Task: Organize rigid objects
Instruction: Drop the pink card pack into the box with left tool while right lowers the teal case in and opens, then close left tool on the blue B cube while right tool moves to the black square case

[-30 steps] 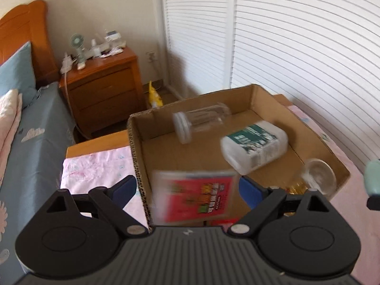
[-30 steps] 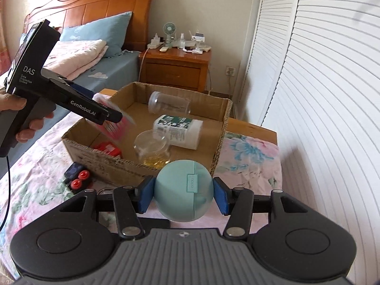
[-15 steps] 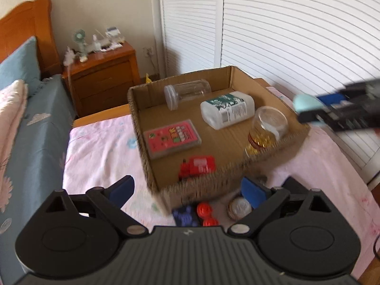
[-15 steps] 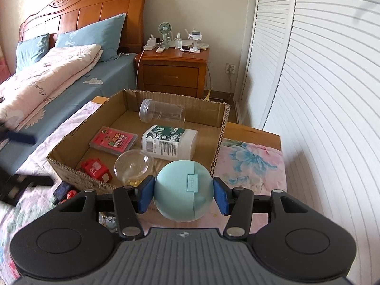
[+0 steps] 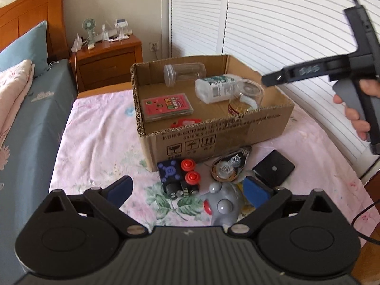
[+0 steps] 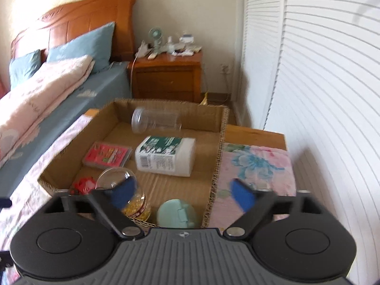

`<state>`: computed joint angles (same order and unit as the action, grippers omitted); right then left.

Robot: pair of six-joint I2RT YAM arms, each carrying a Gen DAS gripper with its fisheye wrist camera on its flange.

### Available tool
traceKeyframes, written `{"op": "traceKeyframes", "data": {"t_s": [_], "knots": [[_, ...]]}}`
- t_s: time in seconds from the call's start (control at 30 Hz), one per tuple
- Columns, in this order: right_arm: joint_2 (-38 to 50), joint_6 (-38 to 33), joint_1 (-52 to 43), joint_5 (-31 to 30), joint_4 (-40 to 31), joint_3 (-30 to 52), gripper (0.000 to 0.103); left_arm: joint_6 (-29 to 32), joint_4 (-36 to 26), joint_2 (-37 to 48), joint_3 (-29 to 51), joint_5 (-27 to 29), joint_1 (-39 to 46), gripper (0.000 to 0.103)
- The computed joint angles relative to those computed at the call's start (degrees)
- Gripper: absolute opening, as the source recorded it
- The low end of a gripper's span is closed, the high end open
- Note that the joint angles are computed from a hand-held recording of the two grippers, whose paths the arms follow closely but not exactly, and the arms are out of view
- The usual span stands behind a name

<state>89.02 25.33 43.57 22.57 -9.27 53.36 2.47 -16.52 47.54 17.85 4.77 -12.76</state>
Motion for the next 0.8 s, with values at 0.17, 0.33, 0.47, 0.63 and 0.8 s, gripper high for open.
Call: {"op": "traceKeyframes", "data": {"t_s": [0.17,0.33,0.47,0.63,0.8], "knots": [[-3.3,3.1,2.2,2.8,-2.7,-1.6,0.103,-0.1,-0.3,-1.2,-0.7,-0.3,0.0,0.1],[-5.2,8.9,5.9,4.9,-6.0,-3.9,0.103,-0.2,1.4,-2.1,-1.9,-1.8,-0.2,0.1],[-3.3,15.0,10.5,7.6,-8.4,-5.1,0.103,0.5,1.9,-1.8,-2.3,-1.0,1.2,0.1],[0.1,22.2,15.2,9.2,-8.9,-6.6,0.103,1.6,1.8,-2.3,-3.6,-0.1,2.9,0.1],[4.4,27.7,18.8,9.6,-9.3,-6.9,0.103,2.1,1.2,-2.0,-4.5,-0.3,3.7,0.1]]}}
